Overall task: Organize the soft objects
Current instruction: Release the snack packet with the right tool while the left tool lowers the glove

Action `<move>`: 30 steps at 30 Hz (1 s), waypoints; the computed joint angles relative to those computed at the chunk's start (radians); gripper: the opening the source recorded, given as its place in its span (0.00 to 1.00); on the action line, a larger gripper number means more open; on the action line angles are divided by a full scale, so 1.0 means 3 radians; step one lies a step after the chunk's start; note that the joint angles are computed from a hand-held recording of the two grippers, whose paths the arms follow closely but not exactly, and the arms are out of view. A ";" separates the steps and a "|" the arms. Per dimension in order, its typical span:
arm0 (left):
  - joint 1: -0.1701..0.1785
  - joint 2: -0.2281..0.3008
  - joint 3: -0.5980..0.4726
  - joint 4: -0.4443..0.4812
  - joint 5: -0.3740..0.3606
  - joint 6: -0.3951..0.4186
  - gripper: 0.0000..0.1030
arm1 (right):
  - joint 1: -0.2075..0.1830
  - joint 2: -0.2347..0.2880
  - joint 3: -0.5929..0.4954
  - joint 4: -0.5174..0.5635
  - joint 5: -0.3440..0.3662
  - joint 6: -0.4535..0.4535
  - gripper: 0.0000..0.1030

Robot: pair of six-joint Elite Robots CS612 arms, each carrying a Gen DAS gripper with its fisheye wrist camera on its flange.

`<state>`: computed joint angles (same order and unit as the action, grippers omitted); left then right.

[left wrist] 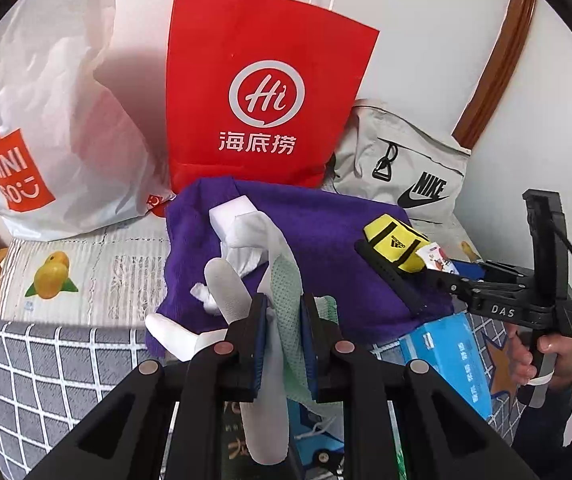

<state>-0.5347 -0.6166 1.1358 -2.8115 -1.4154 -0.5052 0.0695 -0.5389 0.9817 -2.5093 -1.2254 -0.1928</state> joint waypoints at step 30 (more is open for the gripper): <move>0.0074 0.0659 -0.1179 0.0766 -0.0252 0.0262 0.16 | 0.0079 0.0424 -0.0737 0.0775 -0.0060 -0.0275 0.63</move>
